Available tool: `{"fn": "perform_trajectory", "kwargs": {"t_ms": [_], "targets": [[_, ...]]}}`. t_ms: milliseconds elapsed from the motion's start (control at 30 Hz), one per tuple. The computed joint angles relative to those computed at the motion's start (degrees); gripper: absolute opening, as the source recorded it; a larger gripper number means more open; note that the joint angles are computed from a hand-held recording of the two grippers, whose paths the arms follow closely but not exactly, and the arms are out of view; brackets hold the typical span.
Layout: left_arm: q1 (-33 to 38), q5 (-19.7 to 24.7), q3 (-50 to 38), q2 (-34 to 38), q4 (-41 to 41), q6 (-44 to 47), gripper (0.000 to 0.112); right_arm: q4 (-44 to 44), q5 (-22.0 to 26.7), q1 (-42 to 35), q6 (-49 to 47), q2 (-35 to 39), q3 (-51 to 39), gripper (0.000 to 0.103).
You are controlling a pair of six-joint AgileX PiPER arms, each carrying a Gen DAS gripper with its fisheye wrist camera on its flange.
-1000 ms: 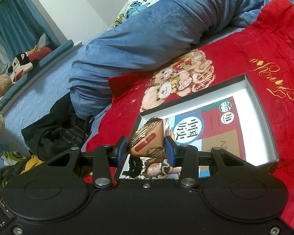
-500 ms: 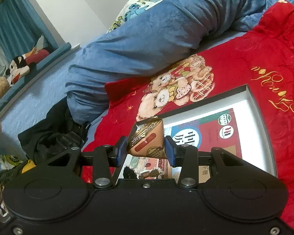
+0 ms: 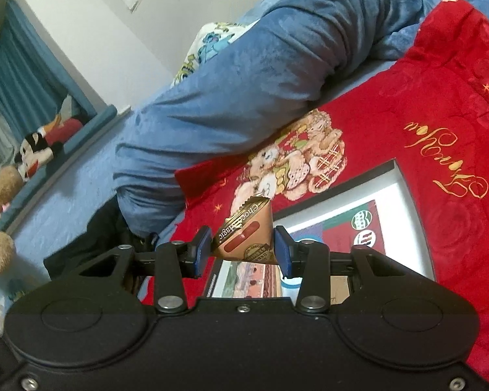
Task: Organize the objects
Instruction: 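Carry the packets over the box with both grippers and lower them inside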
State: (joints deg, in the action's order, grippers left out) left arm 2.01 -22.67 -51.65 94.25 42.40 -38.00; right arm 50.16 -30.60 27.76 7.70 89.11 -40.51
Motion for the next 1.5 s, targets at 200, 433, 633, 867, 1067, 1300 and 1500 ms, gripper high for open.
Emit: {"fn": "perform_trajectory", "kwargs": {"t_ms": [200,433,633,867,1067,1300,1500], "targets": [[-2.38,2.17,-1.94,-1.76,8.31,-11.32,0.038,-0.11,-1.14,-0.70,1.30,-1.90,2.07,0.040],[0.34,-2.88,-8.71,0.66,15.17,-20.59,0.038,0.28,-3.45,-1.51,2.75,-3.80,4.67,0.040],[4.24,-5.97,-17.75,6.40,30.07,-34.70,0.038,-8.60,-4.82,-4.51,11.84,-3.02,6.80,0.040],[4.07,-9.84,-14.31,8.86,34.11,-33.74,0.038,-8.14,-0.93,-4.83,13.04,3.12,3.20,0.040],[-2.23,-6.69,-13.10,11.56,44.18,-39.10,0.038,13.30,7.64,-3.02,-11.99,7.96,-4.83,0.040],[-9.41,6.11,-11.21,12.85,46.08,-36.06,0.038,20.87,8.51,-2.13,-19.95,10.68,-7.56,0.040],[-9.54,5.98,-12.77,14.30,56.38,-46.41,0.038,21.66,9.42,-1.89,-20.05,13.13,-8.84,0.040]]}}
